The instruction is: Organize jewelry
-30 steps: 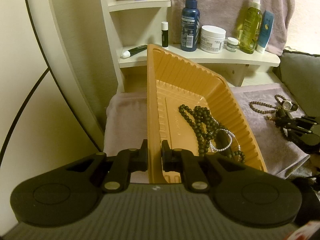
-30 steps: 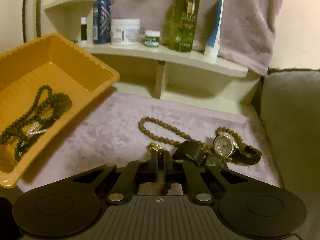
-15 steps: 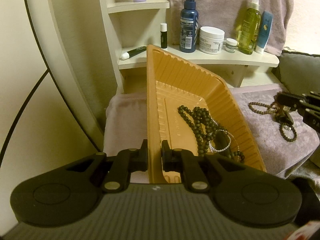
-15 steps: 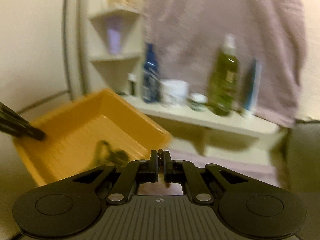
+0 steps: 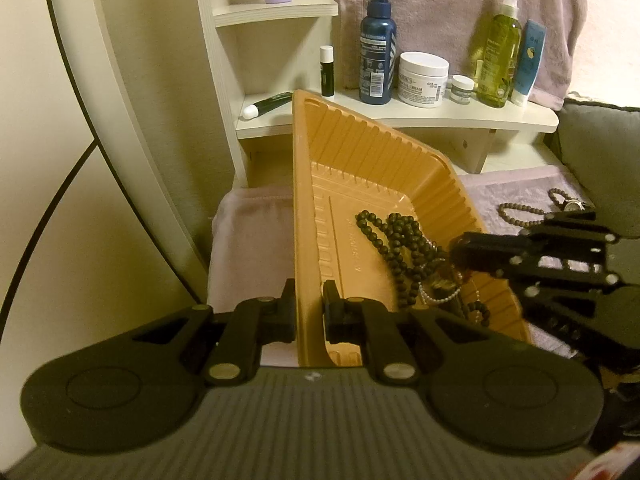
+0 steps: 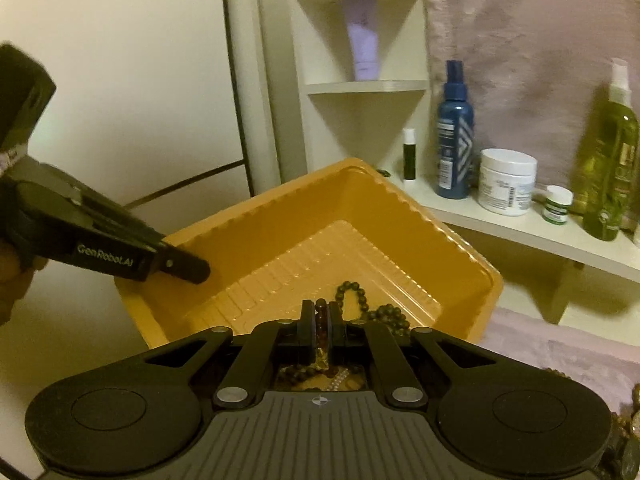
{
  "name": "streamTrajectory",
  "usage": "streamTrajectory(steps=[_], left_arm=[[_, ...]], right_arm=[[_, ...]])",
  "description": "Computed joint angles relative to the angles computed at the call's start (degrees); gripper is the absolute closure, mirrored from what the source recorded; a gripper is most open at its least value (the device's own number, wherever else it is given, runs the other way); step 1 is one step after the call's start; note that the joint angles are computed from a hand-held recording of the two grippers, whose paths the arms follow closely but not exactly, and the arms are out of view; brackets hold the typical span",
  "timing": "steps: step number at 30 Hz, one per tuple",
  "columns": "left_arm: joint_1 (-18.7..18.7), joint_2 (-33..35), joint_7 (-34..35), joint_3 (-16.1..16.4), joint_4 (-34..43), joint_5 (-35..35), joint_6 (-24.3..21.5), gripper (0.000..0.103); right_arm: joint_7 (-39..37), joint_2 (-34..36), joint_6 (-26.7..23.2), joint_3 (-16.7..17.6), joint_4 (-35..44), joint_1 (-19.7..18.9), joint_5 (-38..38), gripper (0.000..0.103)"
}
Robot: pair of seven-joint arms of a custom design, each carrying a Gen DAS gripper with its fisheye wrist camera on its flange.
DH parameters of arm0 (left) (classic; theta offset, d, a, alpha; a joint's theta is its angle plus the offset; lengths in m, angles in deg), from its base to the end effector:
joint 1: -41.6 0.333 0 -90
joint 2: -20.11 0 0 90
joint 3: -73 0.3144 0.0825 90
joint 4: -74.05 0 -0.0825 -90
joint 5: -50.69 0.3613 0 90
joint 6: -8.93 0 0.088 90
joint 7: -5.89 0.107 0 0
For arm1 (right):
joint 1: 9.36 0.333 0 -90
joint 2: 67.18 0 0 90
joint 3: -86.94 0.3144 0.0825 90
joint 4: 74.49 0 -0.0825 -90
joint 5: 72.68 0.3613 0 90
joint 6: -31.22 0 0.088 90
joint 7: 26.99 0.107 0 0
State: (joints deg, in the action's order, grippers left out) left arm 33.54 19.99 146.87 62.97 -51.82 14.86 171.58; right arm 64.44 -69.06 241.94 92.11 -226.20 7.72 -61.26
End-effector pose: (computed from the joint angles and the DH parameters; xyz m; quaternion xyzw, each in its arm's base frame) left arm 0.5343 -0.1425 0.4627 -0.4092 0.8423 -0.3019 0.1786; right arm 0.4346 0.1501 0.4026 -0.6502 0.5683 -0.2773 0.4212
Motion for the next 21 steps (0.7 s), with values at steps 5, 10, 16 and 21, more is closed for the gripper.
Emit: streamTrajectory(steps=[5, 10, 16, 21], left_arm=[[0.06, 0.05, 0.02, -0.03, 0.0, -0.16, -0.02, 0.092], [0.05, 0.0, 0.15, -0.02, -0.05, -0.32, 0.02, 0.092], [0.03, -0.08, -0.26, -0.02, -0.15, -0.06, 0.06, 0.092], [-0.08, -0.22, -0.63, 0.02, -0.24, 0.38, 0.26, 0.092]], right_arm=[[-2.01, -0.41, -0.07, 0.12, -0.39, 0.02, 2.12, 0.081], [-8.76, -3.27, 1.08, 2.64, -3.13, -0.06, 13.96, 0.073], [-17.65, -6.39, 2.71, 6.14, -6.79, -1.01, 31.72, 0.07], [-23.85, -9.09, 3.74, 7.67, -9.72, -1.77, 44.89, 0.066]])
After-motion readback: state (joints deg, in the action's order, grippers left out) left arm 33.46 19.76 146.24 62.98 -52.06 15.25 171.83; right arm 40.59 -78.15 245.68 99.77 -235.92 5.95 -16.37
